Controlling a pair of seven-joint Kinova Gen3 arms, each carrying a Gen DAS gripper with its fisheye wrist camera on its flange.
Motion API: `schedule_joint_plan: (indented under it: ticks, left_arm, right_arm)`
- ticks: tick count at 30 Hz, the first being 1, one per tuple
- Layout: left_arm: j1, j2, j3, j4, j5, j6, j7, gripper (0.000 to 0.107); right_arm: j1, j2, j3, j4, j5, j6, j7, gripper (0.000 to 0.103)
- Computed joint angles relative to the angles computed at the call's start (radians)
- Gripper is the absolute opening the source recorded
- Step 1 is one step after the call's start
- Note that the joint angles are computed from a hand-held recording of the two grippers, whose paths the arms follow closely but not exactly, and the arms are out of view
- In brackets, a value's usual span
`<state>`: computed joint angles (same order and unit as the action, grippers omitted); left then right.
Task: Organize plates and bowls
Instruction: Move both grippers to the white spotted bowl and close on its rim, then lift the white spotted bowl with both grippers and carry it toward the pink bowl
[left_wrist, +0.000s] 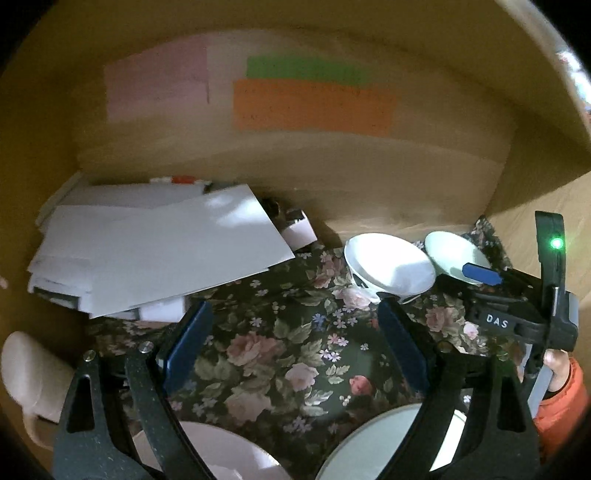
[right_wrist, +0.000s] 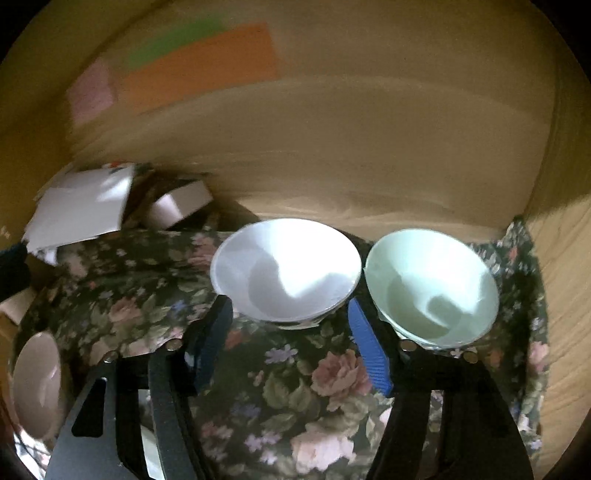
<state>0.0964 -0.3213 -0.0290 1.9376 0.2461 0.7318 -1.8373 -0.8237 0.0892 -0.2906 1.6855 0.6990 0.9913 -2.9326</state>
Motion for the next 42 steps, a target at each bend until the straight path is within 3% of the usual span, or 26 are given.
schedule_joint_plan:
  ticks: [8,17,21,26,33,42]
  left_arm:
    - [-0.019,0.106,0.089,-0.019,-0.102,-0.042,0.106,0.091]
    - [0.007,0.153,0.099,-0.028,-0.135,-0.050,0.128,0.091]
    - [0.013,0.158,0.101,-0.025,-0.141,-0.052,0.132,0.091]
    - [0.017,0.163,0.110,-0.023,-0.166,-0.059,0.146,0.091]
    - [0.021,0.187,0.102,-0.033,-0.152,-0.045,0.127,0.091]
    - [0.024,0.233,0.117,-0.058,-0.183,0.013,0.151,0.091]
  right_arm:
    - [0.078,0.025,0.045,0.033,-0.137,-0.124,0.068,0.037]
    - [0.087,0.038,0.060,0.033,-0.177,-0.133,0.098,0.040]
    - [0.135,0.044,0.073,0.042,-0.280,-0.197,0.164,0.040]
    - [0.149,0.073,0.090,0.021,-0.322,-0.200,0.214,0.036]
    - [0.136,0.103,0.097,-0.010,-0.342,-0.165,0.300,0.020]
    - [0.116,0.065,0.066,0.011,-0.422,-0.169,0.416,0.019]
